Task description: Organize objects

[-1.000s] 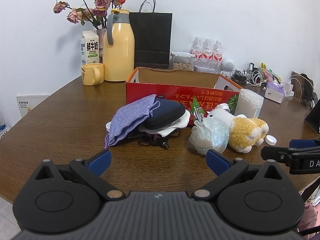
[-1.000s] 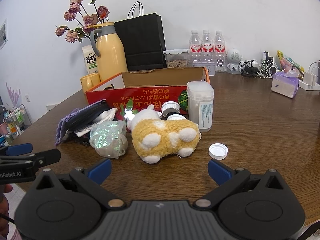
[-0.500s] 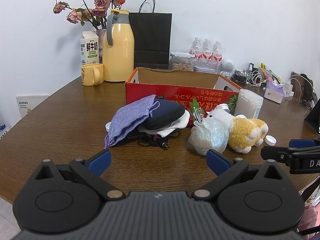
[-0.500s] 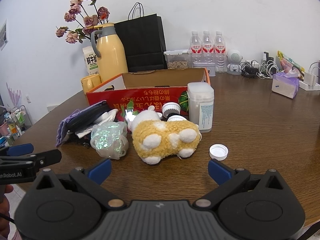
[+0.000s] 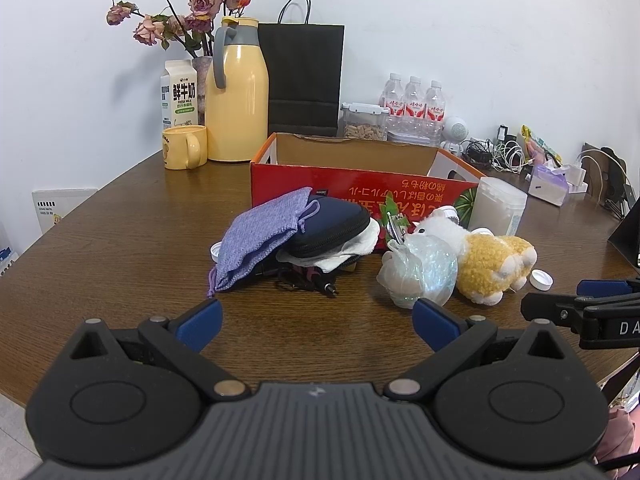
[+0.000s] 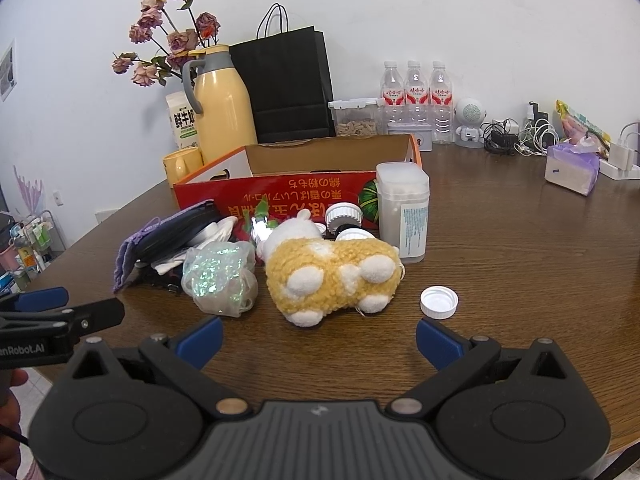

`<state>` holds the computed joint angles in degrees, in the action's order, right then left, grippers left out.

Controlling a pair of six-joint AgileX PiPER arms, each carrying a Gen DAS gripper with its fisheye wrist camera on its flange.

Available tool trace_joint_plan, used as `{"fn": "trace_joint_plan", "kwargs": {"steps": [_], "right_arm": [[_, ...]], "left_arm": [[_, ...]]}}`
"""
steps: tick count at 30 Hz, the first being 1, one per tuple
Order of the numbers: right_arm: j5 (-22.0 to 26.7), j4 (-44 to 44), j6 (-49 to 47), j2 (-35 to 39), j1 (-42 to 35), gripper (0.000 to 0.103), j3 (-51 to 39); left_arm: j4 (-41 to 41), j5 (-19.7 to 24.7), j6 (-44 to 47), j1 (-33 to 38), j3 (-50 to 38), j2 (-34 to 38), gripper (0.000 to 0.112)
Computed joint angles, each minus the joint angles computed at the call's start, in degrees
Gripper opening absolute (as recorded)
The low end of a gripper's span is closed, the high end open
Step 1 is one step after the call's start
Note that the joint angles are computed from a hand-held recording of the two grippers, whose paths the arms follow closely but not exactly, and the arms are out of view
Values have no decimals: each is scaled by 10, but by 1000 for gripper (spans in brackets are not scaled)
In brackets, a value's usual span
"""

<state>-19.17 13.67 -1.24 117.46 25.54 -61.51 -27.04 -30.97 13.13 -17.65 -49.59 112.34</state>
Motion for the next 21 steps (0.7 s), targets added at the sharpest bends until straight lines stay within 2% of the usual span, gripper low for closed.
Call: {"fn": "trace_joint_plan", "kwargs": {"steps": [12,19,21], "right_arm": [[-9,-9,10,12,-9,103,-3],[-58,-40,37,38,-46,103,-1],[-70,-36,18,46,-55,103,-3]], "left_arm": [[8,-2,-16,5,-4,6,103],[8,-6,-26,17,-13,13,103],[1,-9,-22,19,-16,15,103]]}}
